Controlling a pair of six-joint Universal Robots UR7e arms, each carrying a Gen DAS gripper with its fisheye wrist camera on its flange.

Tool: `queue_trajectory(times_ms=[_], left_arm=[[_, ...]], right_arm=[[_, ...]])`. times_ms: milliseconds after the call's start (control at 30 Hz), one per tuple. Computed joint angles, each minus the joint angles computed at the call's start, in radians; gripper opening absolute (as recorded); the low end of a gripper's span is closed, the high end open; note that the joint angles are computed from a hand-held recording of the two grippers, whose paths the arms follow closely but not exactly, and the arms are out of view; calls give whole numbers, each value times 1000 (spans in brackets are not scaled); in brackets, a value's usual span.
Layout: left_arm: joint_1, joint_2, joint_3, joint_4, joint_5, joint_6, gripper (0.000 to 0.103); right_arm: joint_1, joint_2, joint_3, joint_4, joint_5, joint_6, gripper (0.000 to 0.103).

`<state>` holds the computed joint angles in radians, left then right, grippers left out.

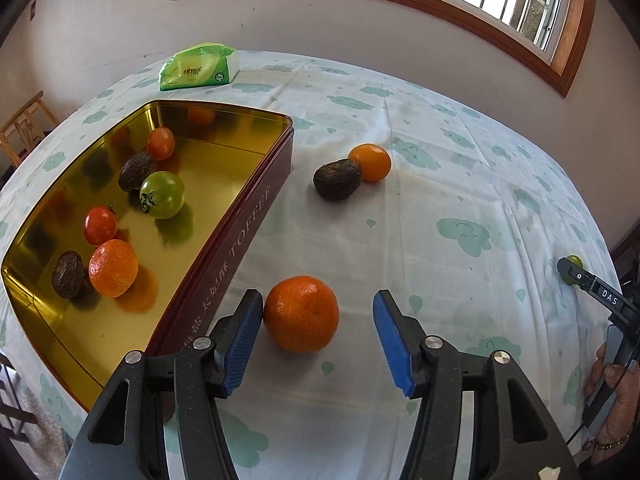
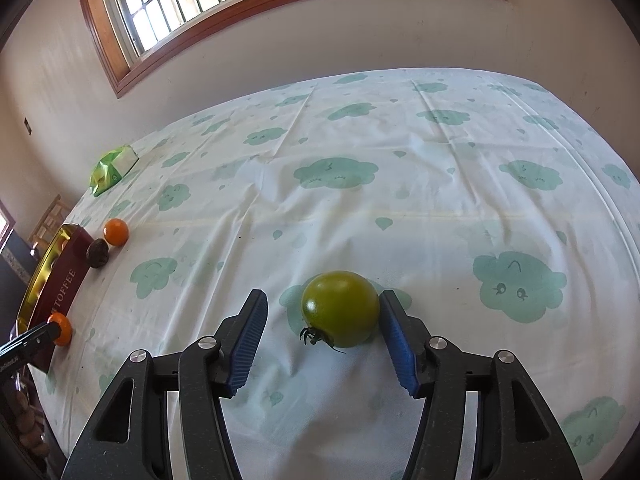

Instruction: Organize fruits

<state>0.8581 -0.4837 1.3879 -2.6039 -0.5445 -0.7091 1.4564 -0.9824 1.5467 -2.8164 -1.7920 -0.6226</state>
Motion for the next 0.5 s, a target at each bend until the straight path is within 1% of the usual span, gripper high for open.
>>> queue_trajectory(times_ms=[67, 167, 200, 233, 267, 300, 367, 433, 500], left_arm=[[9, 10, -28, 33, -12, -7, 54], [26, 15, -46, 61, -71, -26, 50], [22, 22, -47, 60, -50, -14, 47], [20, 29, -53, 65, -44, 3, 40], [18, 35, -59, 75, -36, 17, 40], [18, 38, -61, 63, -40, 44, 31], [16, 41, -63, 69, -40, 64, 30], [16, 31, -53, 48, -77, 70, 29], [9, 28, -46, 23, -90, 82, 29]], right_arm=[[0, 0, -1, 2, 2, 1, 59], [-1, -2, 1, 3, 5, 3, 59], [-1, -1, 0, 5, 7, 4, 59], [-1, -1, -1, 6, 8, 5, 59], [-1, -1, -1, 6, 8, 5, 60], [-1, -2, -1, 8, 10, 6, 60], [-2, -2, -2, 10, 13, 8, 60], [-2, -1, -3, 10, 12, 7, 60], [-1, 0, -3, 7, 7, 4, 60]])
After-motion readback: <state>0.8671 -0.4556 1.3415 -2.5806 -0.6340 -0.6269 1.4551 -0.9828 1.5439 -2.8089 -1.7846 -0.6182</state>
